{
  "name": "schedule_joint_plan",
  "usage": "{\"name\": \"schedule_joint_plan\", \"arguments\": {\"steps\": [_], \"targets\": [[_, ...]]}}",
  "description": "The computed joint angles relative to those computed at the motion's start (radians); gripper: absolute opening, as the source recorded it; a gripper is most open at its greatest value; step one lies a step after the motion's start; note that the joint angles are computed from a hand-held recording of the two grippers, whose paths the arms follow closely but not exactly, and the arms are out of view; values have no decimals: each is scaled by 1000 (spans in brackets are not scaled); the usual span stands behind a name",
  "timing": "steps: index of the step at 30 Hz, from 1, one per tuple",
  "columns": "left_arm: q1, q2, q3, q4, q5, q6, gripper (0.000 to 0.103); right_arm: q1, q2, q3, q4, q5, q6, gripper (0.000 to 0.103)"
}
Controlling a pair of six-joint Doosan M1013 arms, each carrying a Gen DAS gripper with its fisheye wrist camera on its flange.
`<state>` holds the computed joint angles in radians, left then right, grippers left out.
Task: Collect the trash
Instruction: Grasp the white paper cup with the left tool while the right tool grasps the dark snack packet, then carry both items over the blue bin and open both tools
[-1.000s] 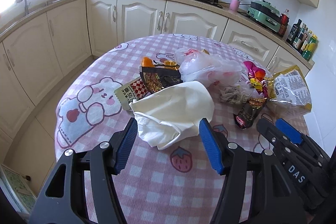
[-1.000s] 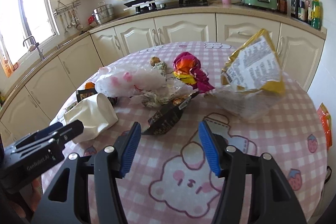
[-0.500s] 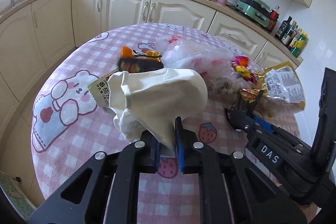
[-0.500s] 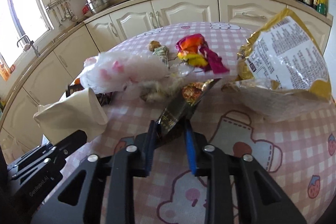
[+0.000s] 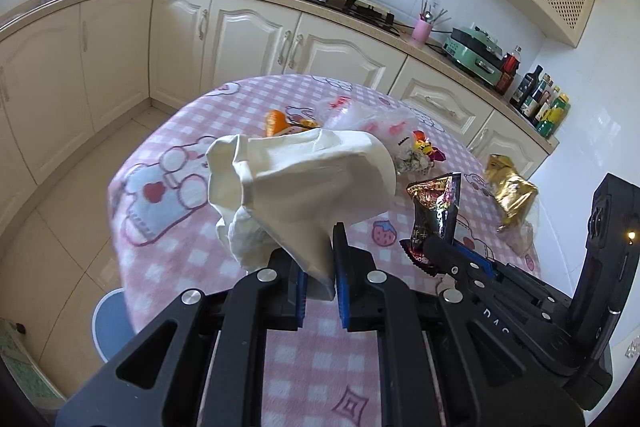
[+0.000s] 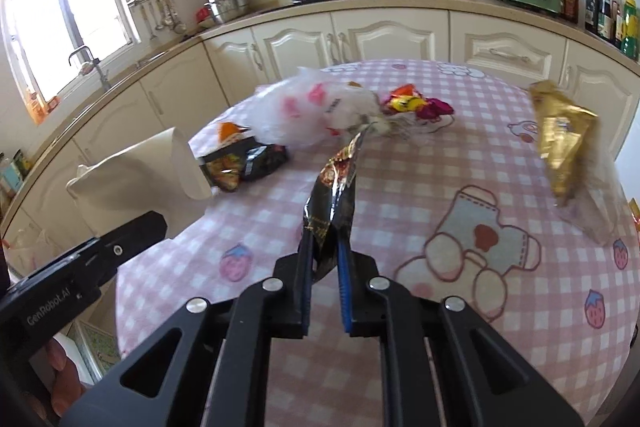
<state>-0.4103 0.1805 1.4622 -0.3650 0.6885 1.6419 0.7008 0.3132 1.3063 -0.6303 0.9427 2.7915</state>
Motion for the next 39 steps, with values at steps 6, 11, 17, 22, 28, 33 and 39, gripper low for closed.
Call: {"name": "schedule_joint_plan", "arguments": {"steps": [6,11,17,22,28,33,39], "targets": [[38,-47,48,38,-30,-61,11,36,30,-58,6,-39,-74,11],[79,-84,91,104,-49,-142,11,66,79,-131,51,-67,-167,10],[143,-111,135,194,-52,-269,11,94,171,-257,157,-79,-328,10],[200,-110,158,268,-29,-379,11,109,255,-365,257,-69,-462,10],[252,-84,169,299,5,-444,11,122,356,-494,353,-27,-593,10],[270,-39,154,289,32,-427,11,119,430,-582,412,25,-652,6],[282,11,134,262,42,-392,11,106,501,-672,447,79,-704,5]]}}
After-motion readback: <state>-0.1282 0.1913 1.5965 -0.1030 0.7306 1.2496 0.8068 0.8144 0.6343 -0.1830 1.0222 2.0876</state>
